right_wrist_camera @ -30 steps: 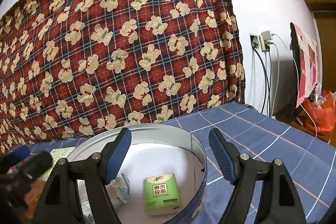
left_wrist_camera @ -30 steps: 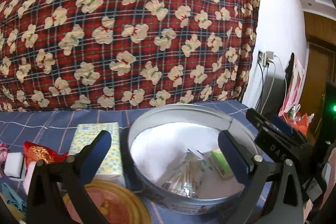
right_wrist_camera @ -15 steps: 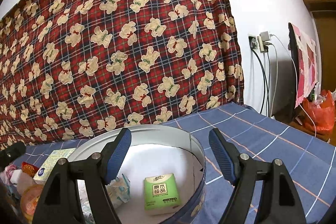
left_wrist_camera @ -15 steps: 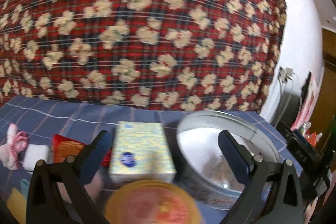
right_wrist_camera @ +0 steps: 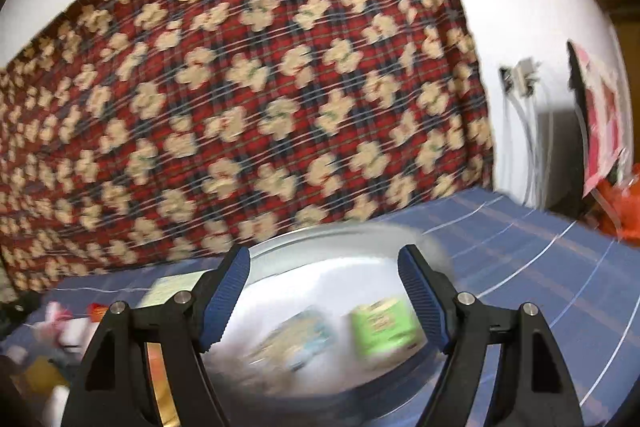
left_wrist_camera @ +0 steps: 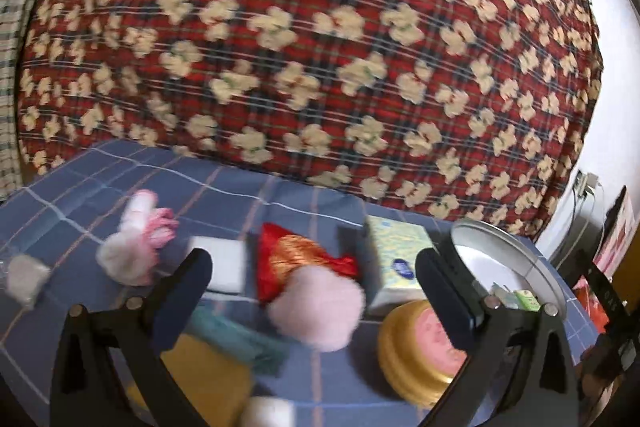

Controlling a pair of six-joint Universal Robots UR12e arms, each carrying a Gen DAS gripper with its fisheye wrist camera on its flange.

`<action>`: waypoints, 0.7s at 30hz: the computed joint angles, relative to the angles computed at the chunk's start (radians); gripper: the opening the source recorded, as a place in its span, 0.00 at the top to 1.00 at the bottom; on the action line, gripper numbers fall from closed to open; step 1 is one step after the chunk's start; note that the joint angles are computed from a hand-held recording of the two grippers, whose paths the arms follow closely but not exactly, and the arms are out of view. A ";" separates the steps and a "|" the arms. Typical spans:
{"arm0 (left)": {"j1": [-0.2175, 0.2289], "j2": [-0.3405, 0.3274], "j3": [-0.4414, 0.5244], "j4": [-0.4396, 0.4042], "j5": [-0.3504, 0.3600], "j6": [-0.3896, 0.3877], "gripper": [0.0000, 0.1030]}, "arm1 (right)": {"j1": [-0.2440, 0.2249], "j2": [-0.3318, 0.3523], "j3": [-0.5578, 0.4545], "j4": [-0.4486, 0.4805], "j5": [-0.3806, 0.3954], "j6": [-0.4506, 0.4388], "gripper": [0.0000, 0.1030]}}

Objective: Organize soft objects
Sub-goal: 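Withdraw both grippers from the tin back over the bed items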

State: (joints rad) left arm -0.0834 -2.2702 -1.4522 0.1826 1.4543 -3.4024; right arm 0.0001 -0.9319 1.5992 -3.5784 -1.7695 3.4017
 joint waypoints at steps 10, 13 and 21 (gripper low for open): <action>0.044 0.043 -0.081 0.016 0.093 0.004 0.00 | 0.073 0.003 -0.003 0.092 0.233 -0.058 0.23; 0.059 0.057 -0.106 0.016 0.139 0.001 0.00 | 0.091 0.006 -0.006 0.081 0.286 -0.095 0.23; 0.091 0.080 -0.152 -0.011 0.157 -0.001 0.00 | 0.125 -0.001 -0.039 0.299 0.457 -0.192 0.24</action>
State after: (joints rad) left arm 0.0076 -2.1906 -1.6045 0.1715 1.6117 -3.4031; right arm 0.1250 -0.9332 1.5603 -3.2793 -1.3128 3.2094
